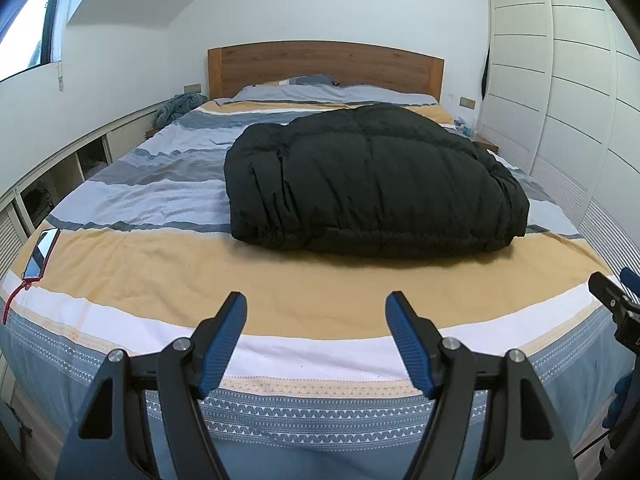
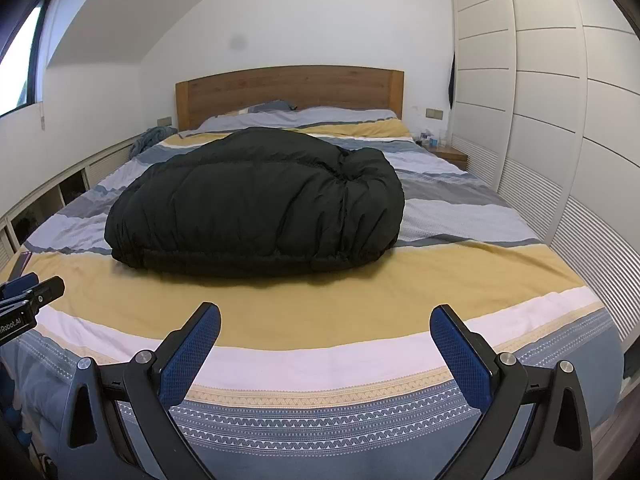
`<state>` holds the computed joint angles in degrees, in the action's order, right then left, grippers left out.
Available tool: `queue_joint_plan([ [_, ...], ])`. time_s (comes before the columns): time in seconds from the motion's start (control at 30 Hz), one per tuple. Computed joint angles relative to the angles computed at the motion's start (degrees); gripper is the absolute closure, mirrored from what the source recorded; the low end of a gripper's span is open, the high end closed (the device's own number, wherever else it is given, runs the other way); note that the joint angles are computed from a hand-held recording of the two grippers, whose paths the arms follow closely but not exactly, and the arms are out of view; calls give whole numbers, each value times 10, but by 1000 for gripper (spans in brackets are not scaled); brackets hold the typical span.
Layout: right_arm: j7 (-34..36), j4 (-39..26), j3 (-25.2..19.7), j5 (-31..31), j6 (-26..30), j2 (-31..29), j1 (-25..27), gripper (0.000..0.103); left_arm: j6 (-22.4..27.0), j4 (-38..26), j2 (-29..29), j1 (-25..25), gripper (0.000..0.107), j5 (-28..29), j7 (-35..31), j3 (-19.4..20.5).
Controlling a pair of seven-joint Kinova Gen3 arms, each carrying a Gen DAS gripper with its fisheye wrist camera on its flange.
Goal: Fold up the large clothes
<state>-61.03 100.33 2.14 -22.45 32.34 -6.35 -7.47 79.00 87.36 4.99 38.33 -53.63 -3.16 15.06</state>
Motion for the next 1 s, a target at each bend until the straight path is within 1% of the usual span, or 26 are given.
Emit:
queue_joint_plan([
  [0.63, -7, -1, -2, 5, 1, 6, 5, 0, -6, 7, -2, -6, 37, 6, -2, -1],
  [1.0, 3, -2, -2, -3, 2, 17, 11, 0, -23, 24, -10, -18, 37, 13, -3, -1],
])
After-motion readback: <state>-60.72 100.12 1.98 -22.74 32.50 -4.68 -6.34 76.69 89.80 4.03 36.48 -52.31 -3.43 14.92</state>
